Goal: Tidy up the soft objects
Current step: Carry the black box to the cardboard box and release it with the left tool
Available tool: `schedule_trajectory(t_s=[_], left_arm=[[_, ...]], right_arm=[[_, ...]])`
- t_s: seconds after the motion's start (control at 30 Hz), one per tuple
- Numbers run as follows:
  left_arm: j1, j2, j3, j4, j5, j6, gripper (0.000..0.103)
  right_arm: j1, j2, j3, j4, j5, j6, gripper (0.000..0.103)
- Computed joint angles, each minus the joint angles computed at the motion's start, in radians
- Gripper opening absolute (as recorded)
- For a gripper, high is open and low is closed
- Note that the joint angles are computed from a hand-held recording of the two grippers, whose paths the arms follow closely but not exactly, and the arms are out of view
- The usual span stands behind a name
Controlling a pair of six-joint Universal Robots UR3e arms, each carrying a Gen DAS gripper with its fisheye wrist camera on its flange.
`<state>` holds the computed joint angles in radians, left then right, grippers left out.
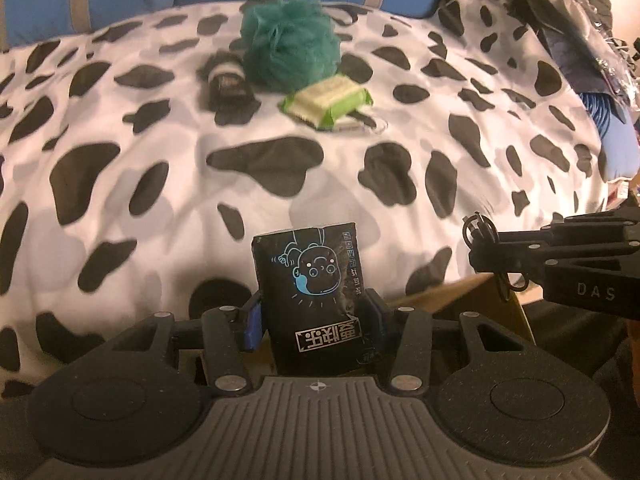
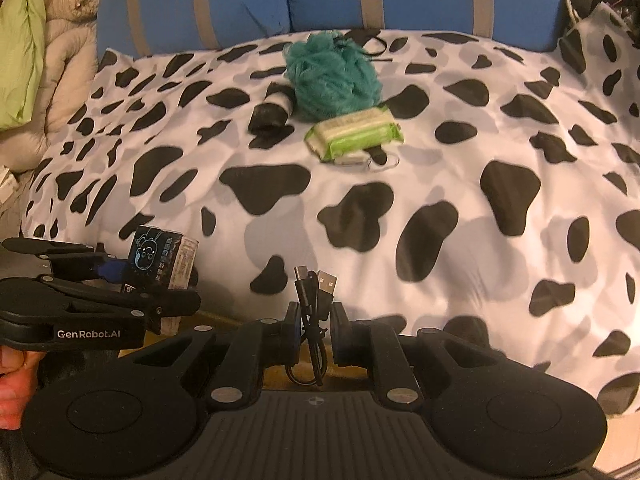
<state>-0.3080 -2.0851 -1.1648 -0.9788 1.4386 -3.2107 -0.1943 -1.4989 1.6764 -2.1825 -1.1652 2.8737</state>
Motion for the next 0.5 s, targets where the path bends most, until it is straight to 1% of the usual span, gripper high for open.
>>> schedule_trajectory(t_s=[0.1, 0.27, 0.5], left_arm=[[-0.004, 0.01, -0.005, -0.037, 0.011, -0.015, 0.048], [-0.005, 0.012, 0.014, -0.15, 0.02, -0.033, 0.048], [0.007, 0.032, 0.004, -0.236, -0.038, -0.017, 0.048]], right_arm=[[0.006, -0.013, 0.005, 0.033, -0.006, -0.004, 0.017], [0.028, -0.016, -0.003, 0.111, -0.038, -0.029, 0.017], [0.073, 0.01, -0.032, 0.208, -0.118, -0.035, 0.017]])
